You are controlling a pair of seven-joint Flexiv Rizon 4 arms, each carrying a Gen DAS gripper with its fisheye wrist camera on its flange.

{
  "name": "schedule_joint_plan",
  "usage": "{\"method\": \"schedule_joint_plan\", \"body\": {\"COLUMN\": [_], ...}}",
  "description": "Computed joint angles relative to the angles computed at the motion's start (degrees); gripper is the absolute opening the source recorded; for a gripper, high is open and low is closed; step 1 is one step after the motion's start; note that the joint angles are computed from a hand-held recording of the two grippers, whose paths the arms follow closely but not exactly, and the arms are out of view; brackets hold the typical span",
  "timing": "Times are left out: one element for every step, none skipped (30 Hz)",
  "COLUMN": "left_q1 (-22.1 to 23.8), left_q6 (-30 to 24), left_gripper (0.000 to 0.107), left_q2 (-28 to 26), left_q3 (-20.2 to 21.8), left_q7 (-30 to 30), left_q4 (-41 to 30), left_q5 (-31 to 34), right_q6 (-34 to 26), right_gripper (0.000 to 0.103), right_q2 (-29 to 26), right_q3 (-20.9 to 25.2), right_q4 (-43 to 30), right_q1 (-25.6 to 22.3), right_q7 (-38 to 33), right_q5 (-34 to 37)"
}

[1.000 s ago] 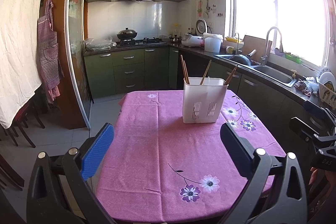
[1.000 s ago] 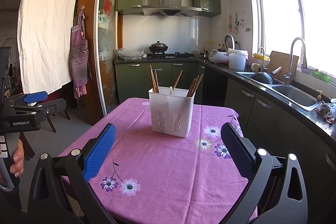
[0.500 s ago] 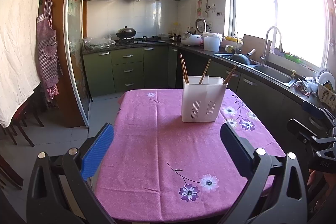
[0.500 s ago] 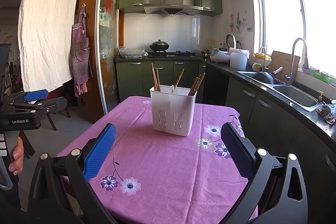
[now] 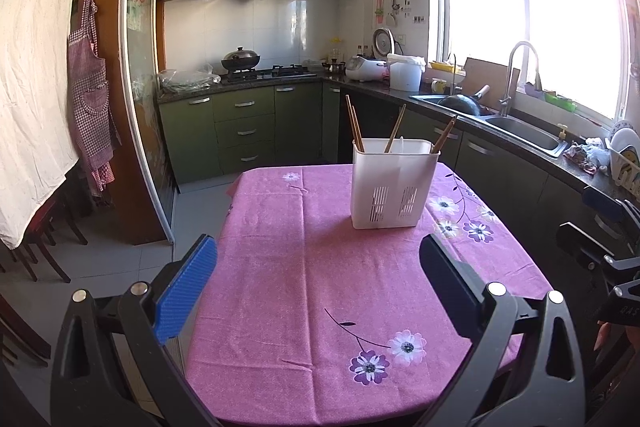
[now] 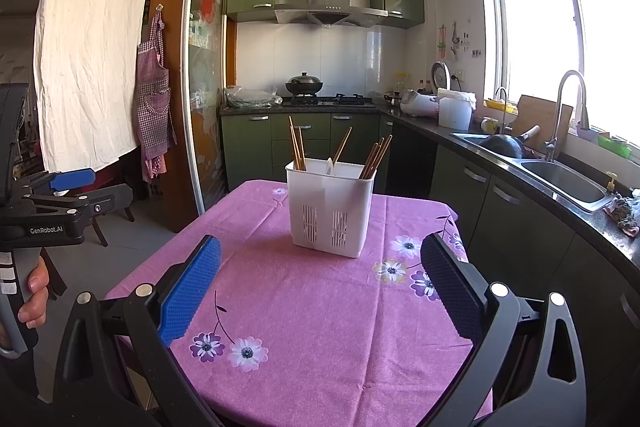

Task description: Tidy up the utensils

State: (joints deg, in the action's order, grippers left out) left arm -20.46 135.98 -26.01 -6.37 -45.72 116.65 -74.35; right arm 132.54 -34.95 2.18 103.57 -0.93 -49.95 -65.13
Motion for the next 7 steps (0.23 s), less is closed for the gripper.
{"method": "schedule_joint_plan", "body": {"left_q1": [-0.08,0.02,0.23,0.29,0.23,0.26,0.32], "left_q6": [-0.07,-0.35,-0.71,-0.76,-0.58,-0.5,-0.53], "left_gripper": [0.096,0.096,0.096,0.096,0.096,0.096,0.096], "left_q2": [-0.25,-0.37,-0.36,-0.48,-0.68,-0.79,-0.86], "left_q3": [-0.12,-0.29,-0.36,-0.36,-0.38,-0.4,-0.46], "left_q7": [0.97,1.35,1.26,1.29,1.66,1.89,2.2], "left_q4": [-0.49,-0.77,-0.7,-0.72,-0.92,-0.98,-1.09], "left_q5": [-1.04,-1.61,-1.49,-1.47,-1.82,-1.97,-2.21], "right_q6": [-0.28,-0.37,-0.42,-0.53,-0.56,-0.57,-0.56], "right_gripper": [0.098,0.098,0.098,0.098,0.098,0.098,0.098], "right_q2": [-0.12,-0.19,-0.25,-0.31,-0.33,-0.33,-0.37], "right_q3": [-0.01,-0.02,-0.03,-0.04,-0.07,-0.06,-0.06], "right_q4": [-0.3,-0.35,-0.42,-0.53,-0.53,-0.53,-0.54], "right_q1": [0.12,0.13,0.1,0.13,0.16,0.15,0.15], "right_q7": [0.23,0.32,0.44,0.53,0.47,0.47,0.47], "right_q5": [-0.09,-0.15,-0.29,-0.43,-0.42,-0.42,-0.39]}}
